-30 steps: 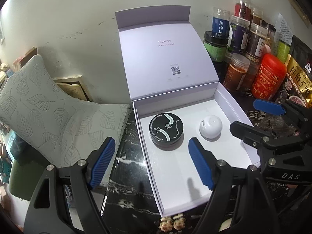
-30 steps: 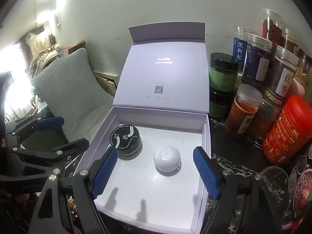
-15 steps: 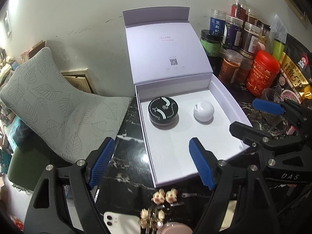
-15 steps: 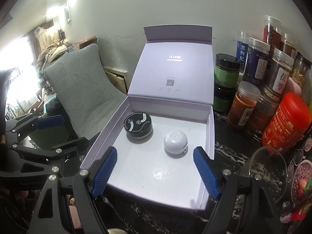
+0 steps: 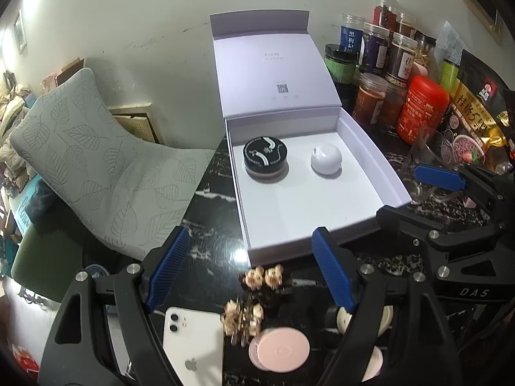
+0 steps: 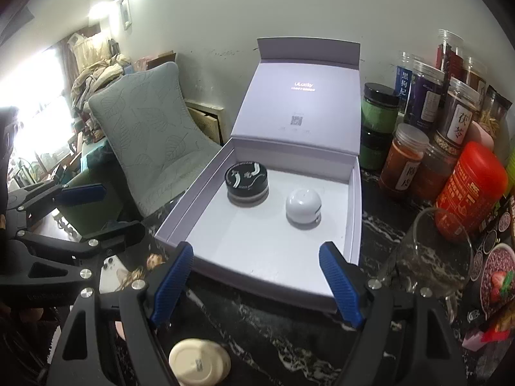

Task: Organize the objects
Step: 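Withdraw both tools up out of the white box, then grasp the pink round compact with the left tool while the right tool grasps the cream jar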

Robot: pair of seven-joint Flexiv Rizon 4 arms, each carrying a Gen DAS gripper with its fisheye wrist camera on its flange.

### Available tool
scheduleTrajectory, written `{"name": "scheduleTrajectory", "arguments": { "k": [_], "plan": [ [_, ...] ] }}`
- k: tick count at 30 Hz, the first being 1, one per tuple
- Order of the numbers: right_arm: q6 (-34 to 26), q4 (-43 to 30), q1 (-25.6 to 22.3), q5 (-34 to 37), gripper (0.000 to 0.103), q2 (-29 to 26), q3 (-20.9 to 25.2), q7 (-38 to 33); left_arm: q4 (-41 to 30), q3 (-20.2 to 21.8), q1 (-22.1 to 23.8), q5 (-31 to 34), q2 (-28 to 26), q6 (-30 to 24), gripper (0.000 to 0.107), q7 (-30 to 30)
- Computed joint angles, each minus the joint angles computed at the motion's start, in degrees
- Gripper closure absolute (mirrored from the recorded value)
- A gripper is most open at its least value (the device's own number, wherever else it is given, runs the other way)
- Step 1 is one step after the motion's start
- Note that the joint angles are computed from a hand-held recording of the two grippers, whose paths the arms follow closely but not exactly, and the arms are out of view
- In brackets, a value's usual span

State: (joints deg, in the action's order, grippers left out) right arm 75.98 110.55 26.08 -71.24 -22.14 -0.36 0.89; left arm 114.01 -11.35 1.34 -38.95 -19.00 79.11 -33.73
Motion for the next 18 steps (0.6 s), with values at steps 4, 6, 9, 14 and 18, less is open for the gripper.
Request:
{"name": "scheduleTrajectory", "arguments": {
  "k": [4,6,9,14,18],
  "plan": [
    [-0.74,0.92,0.35,0.38,0.021,0.52,0.65,-0.79,2.03,-0.07,0.22,-0.89,1.29,0.15,0.029,0.76],
    [-0.57,1.35,0.49,-0.22,0.021,0.84,0.71,-0.26,3.03,0.03,0.15,-1.44,1.9,0.25,0.029,1.13],
    [-0.57,2.27,0.46,-0.3,0.021,1.28,1.24,-0.35,4.64,-0.02,0.01,-2.75,2.76,0.94,0.029,1.96],
    [-1.1,3.64,0.47,0.52,0.021,2.1,2.0,-1.43,6.94,0.64,-0.73,-3.61,3.77,1.47,0.029,2.69],
    [-0.44,4.91,0.14,-0.1,0.021,2.87,2.32,-1.59,8.44,0.49,-0.96,-5.67,4.6,1.63,0.029,3.63]
  ]
}}
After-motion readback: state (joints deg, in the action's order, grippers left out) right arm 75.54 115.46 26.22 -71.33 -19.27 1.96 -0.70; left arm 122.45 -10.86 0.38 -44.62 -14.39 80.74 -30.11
